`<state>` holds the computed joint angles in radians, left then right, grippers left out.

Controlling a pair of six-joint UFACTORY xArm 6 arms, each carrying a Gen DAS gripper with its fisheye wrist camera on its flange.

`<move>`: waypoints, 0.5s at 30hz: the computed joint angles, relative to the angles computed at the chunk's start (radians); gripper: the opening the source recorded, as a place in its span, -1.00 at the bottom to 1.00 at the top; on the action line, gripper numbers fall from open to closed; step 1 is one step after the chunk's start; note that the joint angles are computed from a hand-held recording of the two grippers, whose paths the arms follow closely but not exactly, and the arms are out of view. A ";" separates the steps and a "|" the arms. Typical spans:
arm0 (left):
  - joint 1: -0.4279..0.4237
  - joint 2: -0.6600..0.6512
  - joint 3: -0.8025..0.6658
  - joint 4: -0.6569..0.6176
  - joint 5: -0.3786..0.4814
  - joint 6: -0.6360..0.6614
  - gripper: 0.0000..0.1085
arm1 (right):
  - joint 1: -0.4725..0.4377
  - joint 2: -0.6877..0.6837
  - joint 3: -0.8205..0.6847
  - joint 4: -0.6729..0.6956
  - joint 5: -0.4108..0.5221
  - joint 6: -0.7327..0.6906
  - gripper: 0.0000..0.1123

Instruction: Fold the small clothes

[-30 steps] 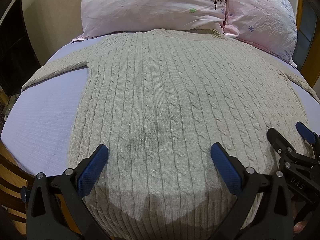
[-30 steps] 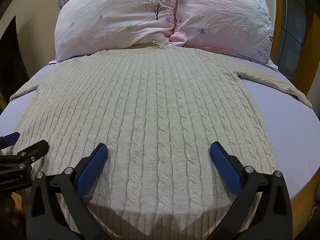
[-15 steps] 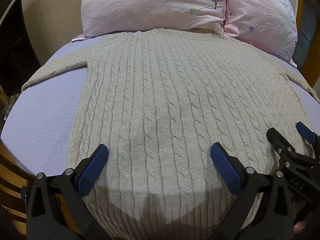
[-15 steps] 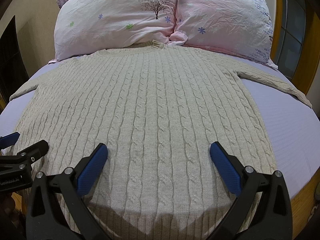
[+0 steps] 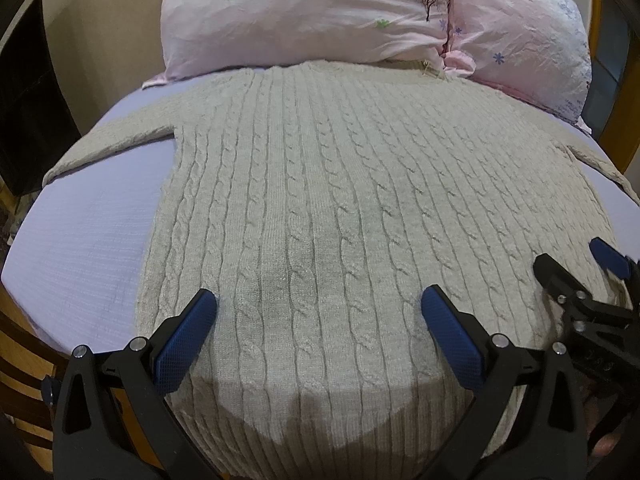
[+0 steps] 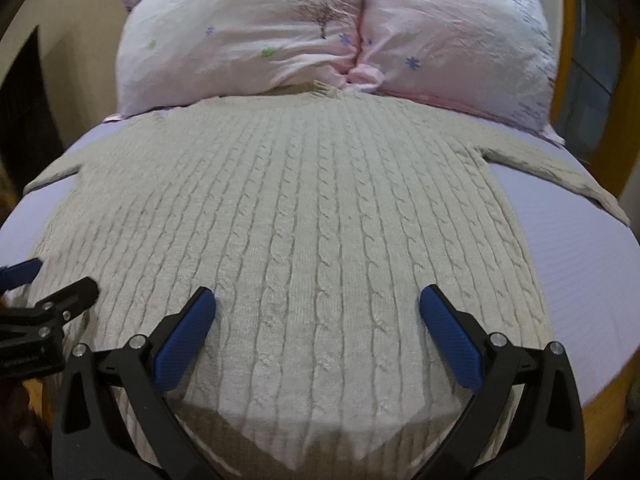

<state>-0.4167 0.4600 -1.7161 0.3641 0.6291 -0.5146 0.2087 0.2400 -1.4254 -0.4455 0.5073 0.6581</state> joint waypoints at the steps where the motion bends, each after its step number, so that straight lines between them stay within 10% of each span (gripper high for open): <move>1: 0.002 -0.009 0.024 0.022 -0.033 -0.013 0.87 | -0.014 -0.008 0.010 0.073 -0.024 -0.056 0.80; 7: 0.043 -0.023 0.046 -0.084 -0.116 0.106 0.87 | -0.243 -0.102 0.068 0.471 -0.195 -0.162 0.80; 15: 0.196 0.037 -0.056 -0.442 -0.233 0.301 0.87 | -0.570 0.118 -0.204 0.845 -0.027 -0.053 0.21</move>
